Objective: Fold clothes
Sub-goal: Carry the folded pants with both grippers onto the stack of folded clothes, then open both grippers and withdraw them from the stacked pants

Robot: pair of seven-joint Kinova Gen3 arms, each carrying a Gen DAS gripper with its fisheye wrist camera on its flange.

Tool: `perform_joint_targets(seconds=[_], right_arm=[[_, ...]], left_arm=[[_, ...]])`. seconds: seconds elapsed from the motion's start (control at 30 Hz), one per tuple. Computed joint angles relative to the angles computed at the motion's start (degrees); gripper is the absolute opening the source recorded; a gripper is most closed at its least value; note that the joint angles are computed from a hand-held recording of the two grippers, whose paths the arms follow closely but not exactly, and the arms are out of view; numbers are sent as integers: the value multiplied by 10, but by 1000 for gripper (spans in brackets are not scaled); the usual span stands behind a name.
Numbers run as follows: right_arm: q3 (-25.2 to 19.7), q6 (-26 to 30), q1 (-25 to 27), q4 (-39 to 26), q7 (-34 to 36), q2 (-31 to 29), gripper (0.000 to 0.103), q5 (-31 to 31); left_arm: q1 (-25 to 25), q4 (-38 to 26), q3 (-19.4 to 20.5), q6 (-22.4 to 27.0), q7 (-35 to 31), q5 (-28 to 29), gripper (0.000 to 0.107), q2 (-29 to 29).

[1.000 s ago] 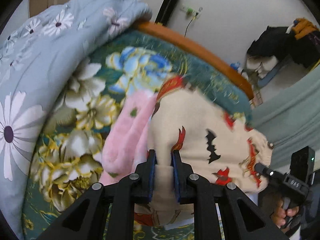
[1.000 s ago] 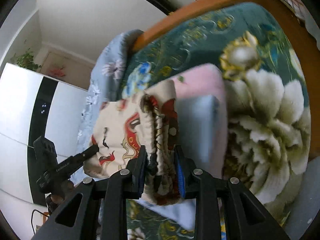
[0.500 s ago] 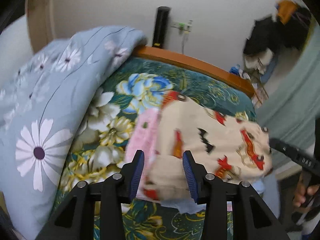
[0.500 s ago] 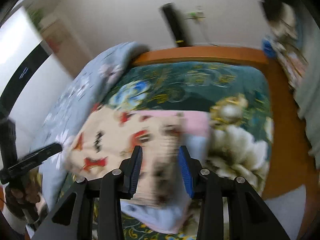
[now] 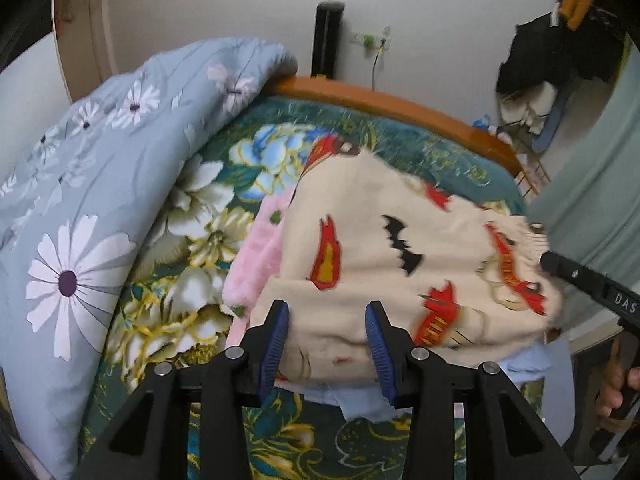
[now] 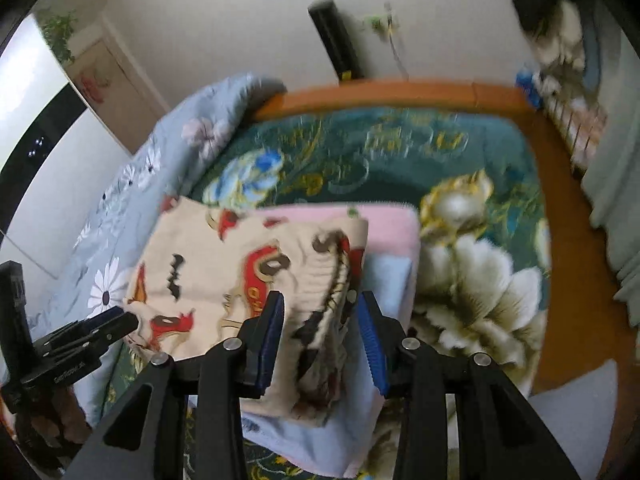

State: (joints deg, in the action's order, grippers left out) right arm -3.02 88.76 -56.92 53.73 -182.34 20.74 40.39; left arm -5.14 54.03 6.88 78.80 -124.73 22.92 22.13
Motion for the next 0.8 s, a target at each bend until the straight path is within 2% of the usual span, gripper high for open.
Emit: perform_joint_targets(seconds=[0.07, 0.17, 0.27, 0.33, 0.4, 0.5, 0.63, 0.67, 0.73, 0.8], right_arm=[[3, 19, -34, -24, 1, 12, 40, 37], [7, 33, -68, -53, 13, 34, 52, 57], [16, 35, -82, -72, 15, 57, 55, 46], [21, 30, -85, -70, 3, 64, 59, 31], [23, 27, -86, -64, -8, 71, 63, 16], [27, 26, -93, -57, -23, 80, 63, 6], [36, 49, -111, -72, -21, 99, 65, 12], [40, 55, -116, -77, -17, 104, 68, 16], [47, 64, -128, -83, -12, 113, 79, 28], [53, 76, -135, -92, -9, 122, 80, 32]], left_arm=[[-7, 39, -1, -22, -16, 7, 52, -25], [-13, 98, -8, -56, -34, 16, 57, -61], [-29, 150, -18, -70, -47, 49, 65, -92], [-37, 179, -25, -77, -54, 68, 77, -106], [-41, 211, -33, -90, -62, 81, 82, -120], [-43, 268, -46, -127, -69, 94, 84, -144], [-48, 324, -62, -165, -73, 116, 97, -166], [-50, 337, -66, -173, -78, 124, 99, -172], [-53, 357, -72, -182, -85, 139, 103, -178], [-57, 370, -77, -183, -97, 154, 103, -180]])
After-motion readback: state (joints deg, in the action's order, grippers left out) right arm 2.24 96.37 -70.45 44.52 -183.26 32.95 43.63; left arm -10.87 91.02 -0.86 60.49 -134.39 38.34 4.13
